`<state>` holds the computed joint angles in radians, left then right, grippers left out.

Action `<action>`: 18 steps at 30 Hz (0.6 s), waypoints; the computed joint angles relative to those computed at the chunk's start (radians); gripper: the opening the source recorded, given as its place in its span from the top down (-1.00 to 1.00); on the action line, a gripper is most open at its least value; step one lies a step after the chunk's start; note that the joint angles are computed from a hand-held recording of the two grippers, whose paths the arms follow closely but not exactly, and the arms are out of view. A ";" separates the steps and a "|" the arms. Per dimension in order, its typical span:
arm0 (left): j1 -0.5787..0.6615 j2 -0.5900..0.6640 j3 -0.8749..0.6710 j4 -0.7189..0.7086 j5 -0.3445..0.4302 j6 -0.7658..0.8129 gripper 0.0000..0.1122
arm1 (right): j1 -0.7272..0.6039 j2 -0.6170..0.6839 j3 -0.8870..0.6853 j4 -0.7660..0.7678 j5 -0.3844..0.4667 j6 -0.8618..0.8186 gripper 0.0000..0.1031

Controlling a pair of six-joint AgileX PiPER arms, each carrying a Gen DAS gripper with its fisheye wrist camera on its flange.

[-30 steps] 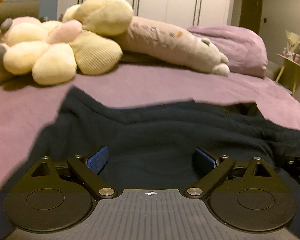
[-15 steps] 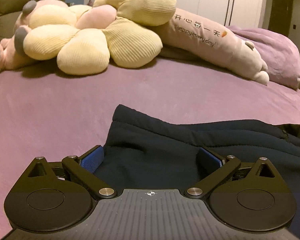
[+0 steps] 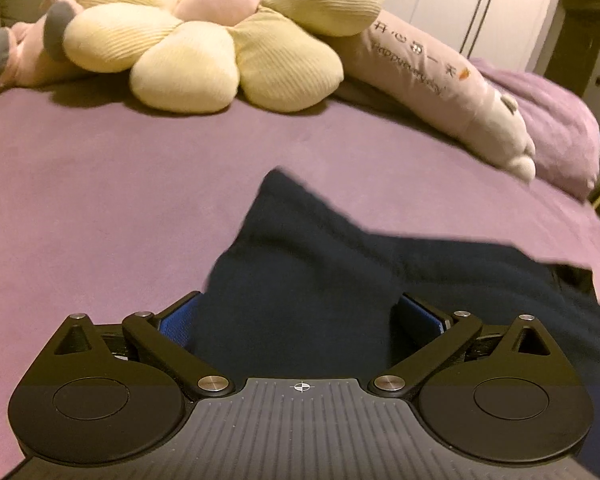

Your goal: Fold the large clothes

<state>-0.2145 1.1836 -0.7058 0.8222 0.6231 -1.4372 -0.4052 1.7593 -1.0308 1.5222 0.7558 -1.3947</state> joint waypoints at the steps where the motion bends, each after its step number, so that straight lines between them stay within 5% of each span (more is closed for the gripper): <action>1: -0.021 -0.046 0.024 -0.007 0.025 0.015 -0.84 | -0.020 -0.039 0.036 0.009 -0.003 -0.012 0.51; 5: -0.171 -0.214 0.144 0.111 0.136 -0.146 -0.84 | -0.152 -0.163 0.211 0.087 0.085 -0.206 0.34; 8: -0.121 -0.242 0.203 0.140 0.050 -0.220 -0.84 | -0.198 -0.185 0.301 0.165 0.116 -0.363 0.37; 13: 0.002 -0.170 0.191 0.095 -0.064 -0.183 -0.84 | -0.174 -0.071 0.209 0.122 0.118 -0.254 0.46; 18: -0.056 -0.201 0.112 -0.062 0.084 -0.051 -0.84 | -0.151 -0.082 0.157 0.024 0.079 -0.122 0.46</action>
<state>-0.2702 0.9822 -0.5939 0.7603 0.7069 -1.4887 -0.5566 1.6772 -0.8743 1.5464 0.8349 -1.5162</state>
